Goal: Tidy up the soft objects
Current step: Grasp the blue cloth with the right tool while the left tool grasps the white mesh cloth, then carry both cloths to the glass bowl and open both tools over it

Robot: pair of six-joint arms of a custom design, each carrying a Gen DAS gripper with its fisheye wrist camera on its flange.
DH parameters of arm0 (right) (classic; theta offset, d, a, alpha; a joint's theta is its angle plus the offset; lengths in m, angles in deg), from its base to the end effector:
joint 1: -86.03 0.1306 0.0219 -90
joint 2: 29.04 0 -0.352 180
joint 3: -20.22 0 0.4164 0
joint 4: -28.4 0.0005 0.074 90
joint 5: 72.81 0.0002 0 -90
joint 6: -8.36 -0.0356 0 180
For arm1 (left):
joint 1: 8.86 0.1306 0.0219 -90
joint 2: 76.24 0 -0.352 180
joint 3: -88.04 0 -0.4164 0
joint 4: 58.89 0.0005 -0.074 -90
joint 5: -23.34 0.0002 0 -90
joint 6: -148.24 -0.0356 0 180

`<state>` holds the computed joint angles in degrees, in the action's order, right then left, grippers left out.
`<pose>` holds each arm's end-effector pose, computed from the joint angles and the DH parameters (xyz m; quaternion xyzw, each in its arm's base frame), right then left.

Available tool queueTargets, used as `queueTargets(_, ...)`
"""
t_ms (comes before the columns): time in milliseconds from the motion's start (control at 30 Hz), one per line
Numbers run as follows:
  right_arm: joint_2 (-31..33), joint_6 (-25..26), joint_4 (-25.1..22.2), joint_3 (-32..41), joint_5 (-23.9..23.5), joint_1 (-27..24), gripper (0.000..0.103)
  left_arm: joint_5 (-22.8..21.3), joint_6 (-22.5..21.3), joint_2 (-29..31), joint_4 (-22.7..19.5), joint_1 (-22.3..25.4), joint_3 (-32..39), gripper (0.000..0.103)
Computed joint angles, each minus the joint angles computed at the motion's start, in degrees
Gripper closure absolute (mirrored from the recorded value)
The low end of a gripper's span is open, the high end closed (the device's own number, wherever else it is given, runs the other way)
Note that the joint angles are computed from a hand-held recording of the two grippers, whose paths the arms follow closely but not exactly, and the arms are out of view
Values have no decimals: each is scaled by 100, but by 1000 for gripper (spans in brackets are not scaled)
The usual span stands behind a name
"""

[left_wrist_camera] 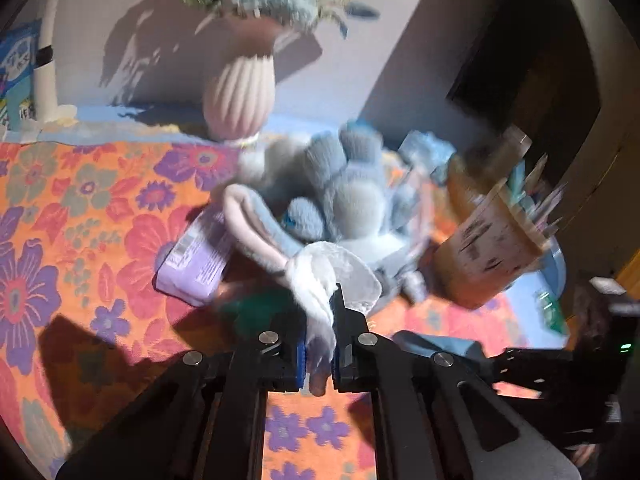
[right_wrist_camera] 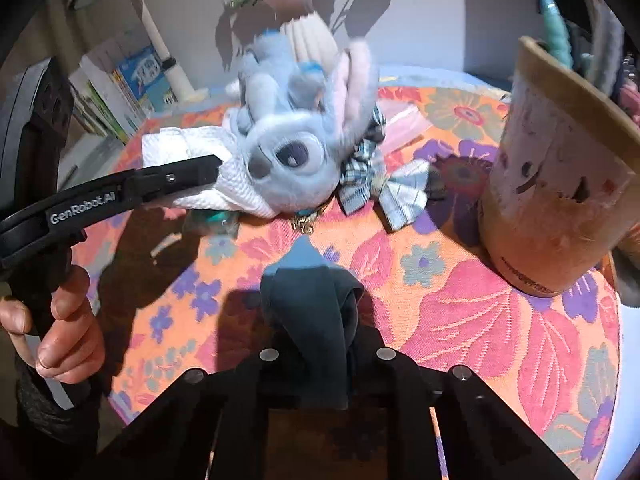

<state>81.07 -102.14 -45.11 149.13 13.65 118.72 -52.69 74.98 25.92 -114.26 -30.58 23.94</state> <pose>0.5042 0.3256 0.5058 -0.1104 0.9461 0.1620 0.2577 0.5369 -0.2237 0.5013 0.0891 0.9024 -0.2387 0.3474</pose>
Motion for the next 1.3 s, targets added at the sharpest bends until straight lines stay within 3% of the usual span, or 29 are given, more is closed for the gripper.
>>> queueTargets(167, -351, -29, 392, -177, 116, -36, 89, 488, 439, -465, 527, 201, -271, 98)
queueTargets(367, -596, -132, 530, -316, 80, -30, 89, 541, 598, -769, 671, 198, -358, 98)
queueTargets(533, -753, -264, 404, -439, -20, -100, 89, 381, 415, -891, 539, 0, -410, 98)
queueTargets(600, -750, -339, 171, -418, -22, -158, 89, 77, 325, -945, 507, -135, -492, 98)
queueTargets(733, -957, -507, -96, -618, -78, -342, 89, 82, 246, -951, 428, -423, -583, 98)
queueTargets(1000, -1856, -771, -45, -1406, 152, -840, 89, 484, 43, -503, 391, -1166, -99, 98)
queueTargets(1300, -2669, -893, 40, -2130, 176, -1597, 89, 616, -268, 488, -17, -1898, 1225, 97)
